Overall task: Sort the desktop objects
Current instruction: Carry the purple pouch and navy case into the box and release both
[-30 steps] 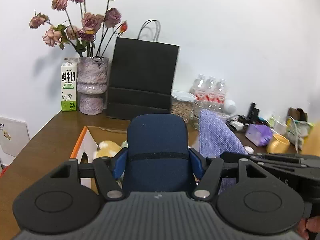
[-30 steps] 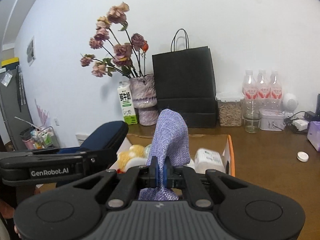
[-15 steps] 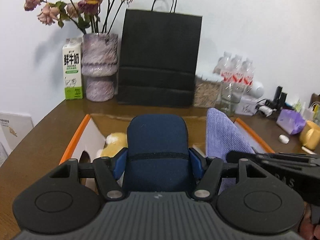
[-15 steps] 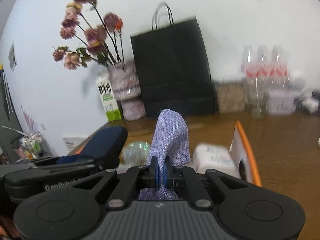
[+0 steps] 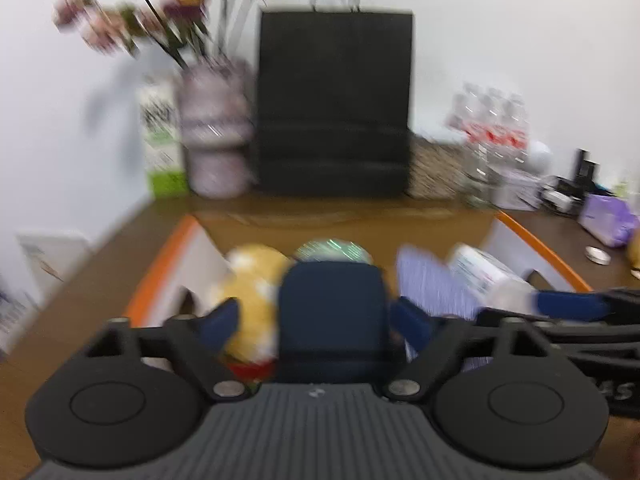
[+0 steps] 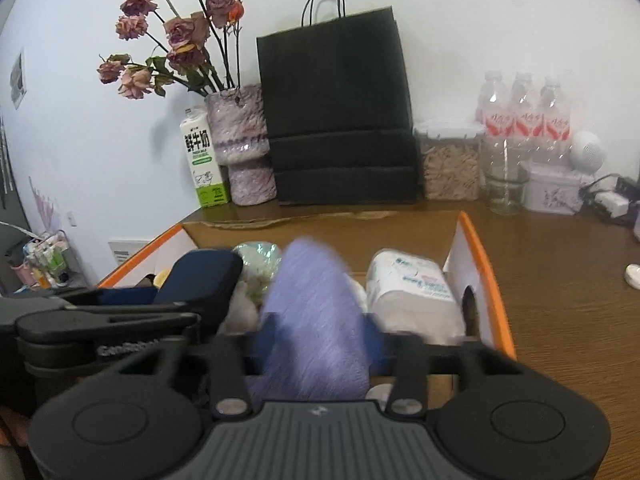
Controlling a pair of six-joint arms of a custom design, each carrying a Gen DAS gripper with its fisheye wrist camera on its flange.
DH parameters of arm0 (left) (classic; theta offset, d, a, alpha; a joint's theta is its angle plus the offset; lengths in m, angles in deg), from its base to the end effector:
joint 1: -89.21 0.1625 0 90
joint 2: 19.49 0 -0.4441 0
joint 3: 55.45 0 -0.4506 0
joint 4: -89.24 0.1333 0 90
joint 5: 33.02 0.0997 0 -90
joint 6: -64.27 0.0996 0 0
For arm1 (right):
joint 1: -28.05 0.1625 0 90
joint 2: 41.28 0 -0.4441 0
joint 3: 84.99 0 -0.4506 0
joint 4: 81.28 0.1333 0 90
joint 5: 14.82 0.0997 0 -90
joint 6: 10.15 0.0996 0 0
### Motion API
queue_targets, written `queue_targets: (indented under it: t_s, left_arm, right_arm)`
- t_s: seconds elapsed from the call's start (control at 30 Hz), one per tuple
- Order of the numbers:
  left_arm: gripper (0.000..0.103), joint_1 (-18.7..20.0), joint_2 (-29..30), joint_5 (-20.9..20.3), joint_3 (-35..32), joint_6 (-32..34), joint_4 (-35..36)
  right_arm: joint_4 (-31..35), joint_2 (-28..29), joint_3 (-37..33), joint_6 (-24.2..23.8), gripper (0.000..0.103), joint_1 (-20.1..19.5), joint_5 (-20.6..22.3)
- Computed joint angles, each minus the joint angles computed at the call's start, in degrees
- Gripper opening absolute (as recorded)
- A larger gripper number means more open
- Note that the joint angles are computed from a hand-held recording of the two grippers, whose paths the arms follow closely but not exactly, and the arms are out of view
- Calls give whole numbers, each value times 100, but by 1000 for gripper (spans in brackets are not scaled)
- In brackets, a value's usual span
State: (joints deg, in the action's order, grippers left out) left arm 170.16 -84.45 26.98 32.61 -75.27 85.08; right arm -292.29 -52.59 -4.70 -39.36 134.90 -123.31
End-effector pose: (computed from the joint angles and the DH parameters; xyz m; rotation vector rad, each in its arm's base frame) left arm 0.0783 -0.6724 0.2658 0.4977 2.0077 -1.2492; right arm 0.3098 -0.6720 -0.1505 0.7929 -2.3715 1.1658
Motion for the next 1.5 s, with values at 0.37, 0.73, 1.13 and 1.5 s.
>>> queue_targets:
  t_s: [0.37,0.73,1.13,1.5]
  left_arm:
    - [103,-81,-419,28,476,256,-722]
    - [103,-164,-799,249,754,236,-757]
    - [103,-153,-1551,287,1314,349,-722]
    - [103,30,-2095,207,1721,440,-516]
  right_arm:
    - [-632,-19,122,-248,103,79,-108]
    - [-871,-132,382,-429,103,318,-238]
    - [-1211,-366,995,-548,103,662,-532]
    - [-1467,-464,1576,-456,103,765,-712]
